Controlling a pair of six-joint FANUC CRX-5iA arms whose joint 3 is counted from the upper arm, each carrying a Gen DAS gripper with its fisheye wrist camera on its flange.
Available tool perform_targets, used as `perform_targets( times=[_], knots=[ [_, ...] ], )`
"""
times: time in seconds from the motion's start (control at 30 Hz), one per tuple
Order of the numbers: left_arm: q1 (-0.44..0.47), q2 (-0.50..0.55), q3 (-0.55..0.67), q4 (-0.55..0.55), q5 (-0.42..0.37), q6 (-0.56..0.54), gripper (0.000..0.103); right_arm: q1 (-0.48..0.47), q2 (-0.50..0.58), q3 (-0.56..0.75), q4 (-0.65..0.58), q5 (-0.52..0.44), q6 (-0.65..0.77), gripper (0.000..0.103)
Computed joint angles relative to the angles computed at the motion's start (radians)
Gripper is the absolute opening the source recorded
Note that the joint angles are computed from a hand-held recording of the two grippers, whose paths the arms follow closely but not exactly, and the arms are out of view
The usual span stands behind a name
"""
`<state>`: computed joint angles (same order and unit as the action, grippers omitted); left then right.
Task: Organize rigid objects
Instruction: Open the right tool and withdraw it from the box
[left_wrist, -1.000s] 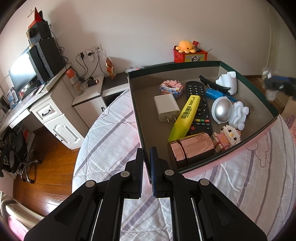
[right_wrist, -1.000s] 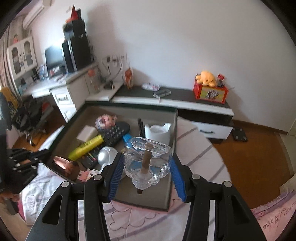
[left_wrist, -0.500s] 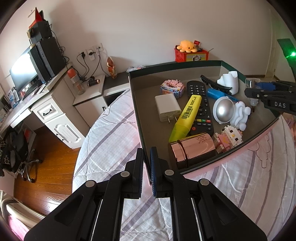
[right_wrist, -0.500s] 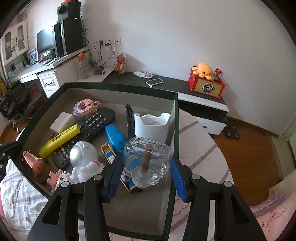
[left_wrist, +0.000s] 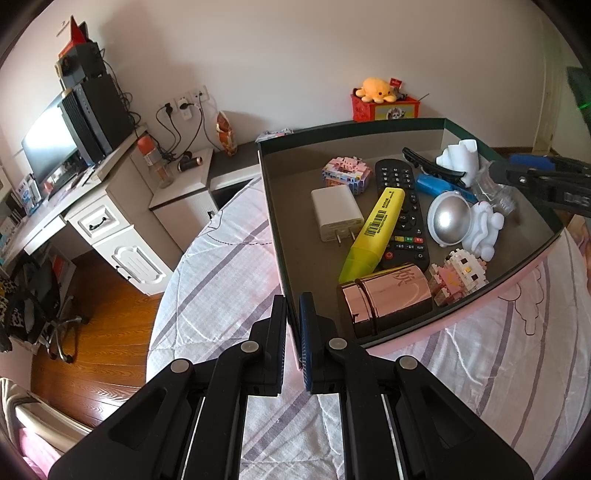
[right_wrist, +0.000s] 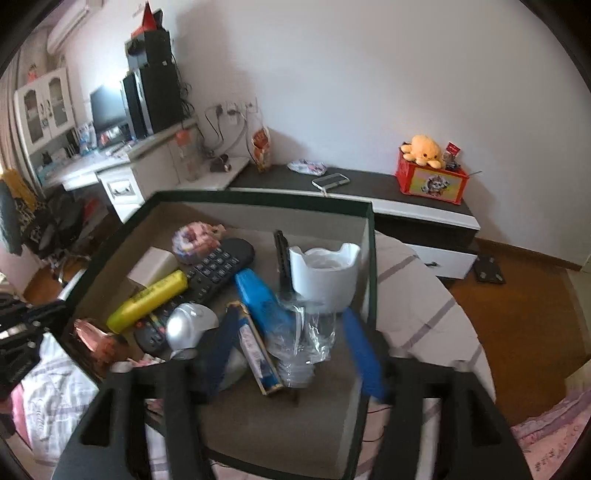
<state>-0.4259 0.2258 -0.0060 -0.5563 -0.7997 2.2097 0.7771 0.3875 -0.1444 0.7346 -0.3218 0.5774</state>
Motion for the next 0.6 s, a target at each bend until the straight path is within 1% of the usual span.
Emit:
perform_targets(
  times=[0.03,0.07,0.1,0.13,0.17,0.23,0.33,0.4,0.53,0.6],
  knots=[
    [0.000,0.000,0.000,-0.001,-0.002,0.002,0.006,-0.006,-0.011,-0.028,0.064,0.024,-0.060,0.082],
    [-0.002,0.001,0.002,-0.005,-0.006,0.004,0.006,-0.007,-0.018,-0.040,0.096,0.032,-0.088,0.082],
    [-0.004,0.002,0.004,-0.006,-0.009,0.007,0.006,-0.004,-0.025,-0.044,0.076,0.038,-0.067,0.082],
    [-0.003,0.002,0.005,-0.005,-0.011,0.008,0.006,0.004,-0.030,-0.033,0.010,0.033,-0.009,0.082],
    [-0.005,0.004,0.008,-0.006,-0.016,0.012,0.006,0.009,-0.035,-0.028,-0.027,0.029,0.021,0.082],
    [-0.009,0.007,0.014,-0.011,-0.025,0.017,0.006,0.016,-0.051,-0.046,-0.002,0.024,-0.005,0.082],
    [-0.013,0.010,0.021,-0.015,-0.037,0.023,0.006,0.027,-0.068,-0.060,-0.002,0.010,-0.009,0.082],
    [-0.018,0.012,0.027,-0.020,-0.050,0.028,0.006,0.040,-0.073,-0.045,-0.049,-0.038,0.020,0.082],
    [-0.032,0.013,0.044,-0.033,-0.085,0.033,0.007,0.044,-0.095,-0.056,-0.090,-0.053,0.024,0.083],
    [-0.040,0.013,0.052,-0.040,-0.101,0.043,0.007,0.044,-0.106,-0.071,-0.071,-0.051,-0.001,0.085]
  ],
)
